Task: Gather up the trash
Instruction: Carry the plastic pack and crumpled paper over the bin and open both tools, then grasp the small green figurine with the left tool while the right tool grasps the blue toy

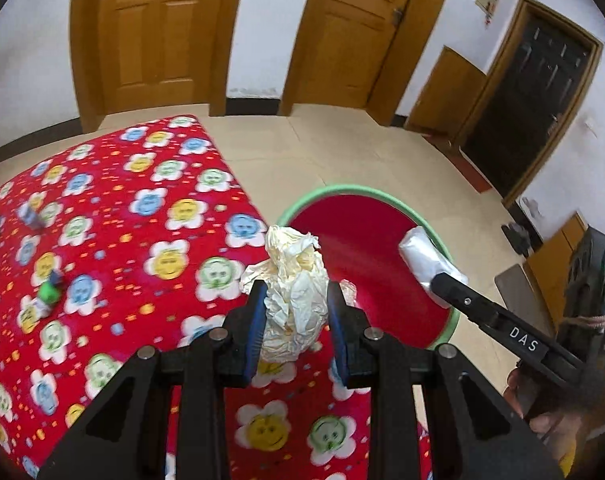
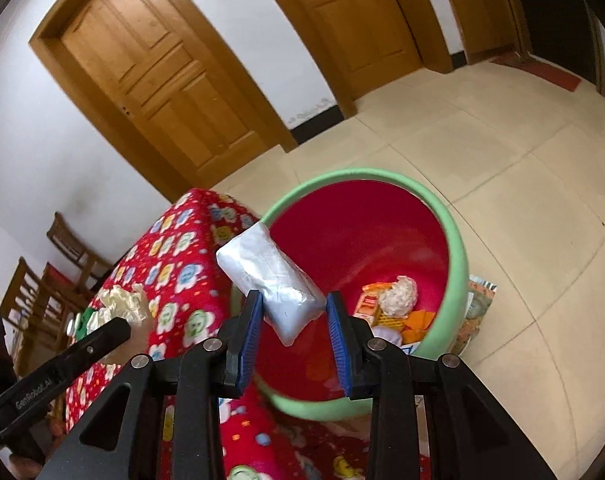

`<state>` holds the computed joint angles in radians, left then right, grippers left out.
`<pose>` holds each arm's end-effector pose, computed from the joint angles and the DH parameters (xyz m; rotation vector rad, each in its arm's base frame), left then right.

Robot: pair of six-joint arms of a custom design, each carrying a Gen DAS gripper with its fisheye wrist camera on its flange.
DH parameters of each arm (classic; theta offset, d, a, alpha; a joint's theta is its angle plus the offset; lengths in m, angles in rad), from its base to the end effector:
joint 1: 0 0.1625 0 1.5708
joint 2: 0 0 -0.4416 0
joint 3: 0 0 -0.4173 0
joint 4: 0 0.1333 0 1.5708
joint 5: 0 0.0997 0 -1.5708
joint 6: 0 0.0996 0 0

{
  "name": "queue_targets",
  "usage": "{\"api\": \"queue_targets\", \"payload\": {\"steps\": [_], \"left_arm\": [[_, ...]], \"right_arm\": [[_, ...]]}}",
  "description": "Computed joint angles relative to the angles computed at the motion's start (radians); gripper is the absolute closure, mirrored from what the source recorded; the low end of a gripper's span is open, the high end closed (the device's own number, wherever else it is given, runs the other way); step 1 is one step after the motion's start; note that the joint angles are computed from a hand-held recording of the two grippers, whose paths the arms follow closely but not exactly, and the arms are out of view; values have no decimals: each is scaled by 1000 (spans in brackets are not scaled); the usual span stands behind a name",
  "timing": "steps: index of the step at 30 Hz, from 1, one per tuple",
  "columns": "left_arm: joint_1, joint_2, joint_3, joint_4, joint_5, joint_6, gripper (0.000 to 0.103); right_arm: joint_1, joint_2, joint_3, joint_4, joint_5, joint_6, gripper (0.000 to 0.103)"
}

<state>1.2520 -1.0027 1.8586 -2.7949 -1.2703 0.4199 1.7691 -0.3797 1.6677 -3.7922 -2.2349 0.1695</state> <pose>-0.0455 -0.6573 0.1667 0.9316 2.6237 -0.4963 0.1983 -0.6221 -0.0411 -0.3743 -2.3551 1.3119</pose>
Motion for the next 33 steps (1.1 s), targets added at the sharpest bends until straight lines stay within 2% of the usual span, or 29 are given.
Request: {"api": "queue_targets", "payload": {"steps": [11,14,19,21,33], "left_arm": [[-11,67,-46,46,-30,-4,73],[-14,78,-54,58,-45,-8,63],[-26,82,-46,52,-46,-1,62],[-28,77,-41,50,-47,0,62],[-5,32,-35,4,4,-19,62]], "right_arm": [[-37,-16,32,-32,17,31,68],[-42,-22,43,-42,26,36,67],[-38,-28,56,-68,18,27,66],[-34,-28,57,-74,9,21,61],[-11,-23,42,-37,-1,1,56]]}}
